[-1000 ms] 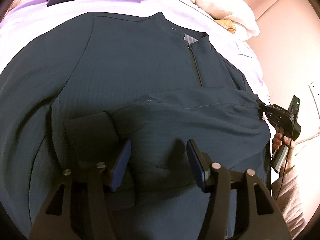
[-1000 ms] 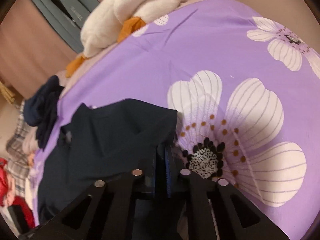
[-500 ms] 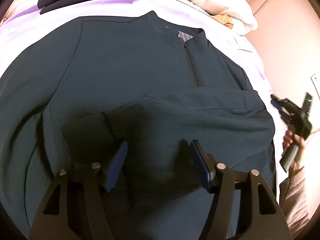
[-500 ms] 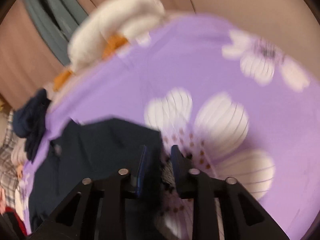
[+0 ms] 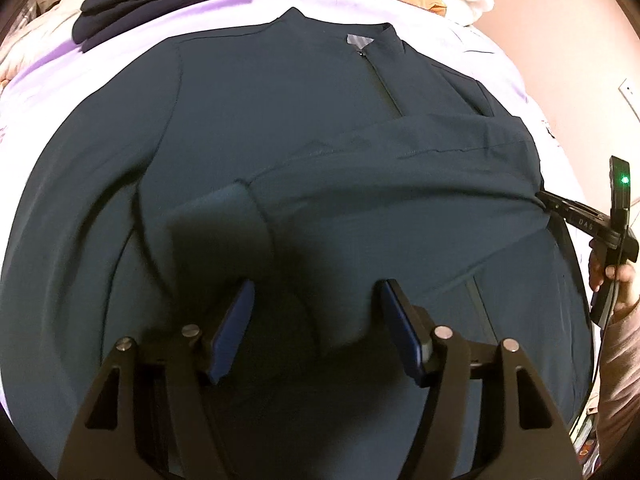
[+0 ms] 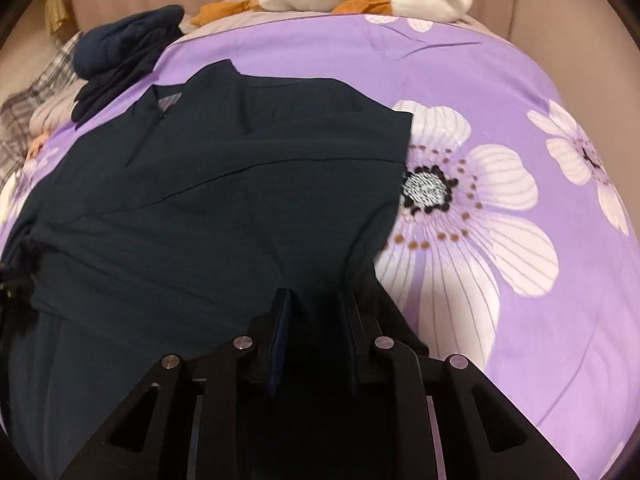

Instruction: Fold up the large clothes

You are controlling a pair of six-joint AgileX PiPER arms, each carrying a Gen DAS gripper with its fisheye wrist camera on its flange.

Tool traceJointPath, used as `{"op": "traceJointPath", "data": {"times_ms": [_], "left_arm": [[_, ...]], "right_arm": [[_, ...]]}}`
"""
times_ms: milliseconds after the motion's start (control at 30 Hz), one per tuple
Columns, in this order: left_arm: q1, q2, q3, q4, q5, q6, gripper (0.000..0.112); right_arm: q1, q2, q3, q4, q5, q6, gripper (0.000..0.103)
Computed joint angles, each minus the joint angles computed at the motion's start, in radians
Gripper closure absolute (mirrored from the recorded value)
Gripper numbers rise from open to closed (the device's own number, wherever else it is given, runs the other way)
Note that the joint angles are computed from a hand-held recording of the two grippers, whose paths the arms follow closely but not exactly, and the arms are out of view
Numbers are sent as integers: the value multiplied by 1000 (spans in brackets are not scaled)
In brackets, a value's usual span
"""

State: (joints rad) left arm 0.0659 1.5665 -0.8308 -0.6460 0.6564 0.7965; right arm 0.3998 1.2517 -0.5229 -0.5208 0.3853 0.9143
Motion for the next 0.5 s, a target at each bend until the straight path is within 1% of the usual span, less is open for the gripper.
{"op": "traceJointPath", "data": {"times_ms": [67,133,167,200,233,267,333,367,400,433,500], "left_arm": [[31,-40,26,22,17,-13,46],[88,-83,57,6,52,15,43],[159,-102,73,-38,114,70,43],[221,-117,88,-70,163,112,43],[265,-132,101,-88,195,133,43],[345,-152,123,-110,241,174,43],[449,-188,155,-124,299,221,43],[521,-207,174,-134,342,263,42],[593,-222,189,-139,383,304,42],[626,-236,199,-137,397,311,41],[708,-242,207,-131,442,345,40]], "right_arm": [[45,-33,2,-30,56,71,82],[136,-99,9,-112,147,189,78],[199,-134,10,-145,186,270,72],[244,-130,-1,-190,185,310,66],[297,-155,-3,-205,201,363,64],[347,-165,-9,-226,212,406,63],[370,-144,-27,-220,168,404,63],[380,-111,-49,-205,135,392,63],[387,-63,-81,-184,94,367,63],[396,-21,-114,-168,80,346,63],[427,121,-230,-129,52,283,63]]}}
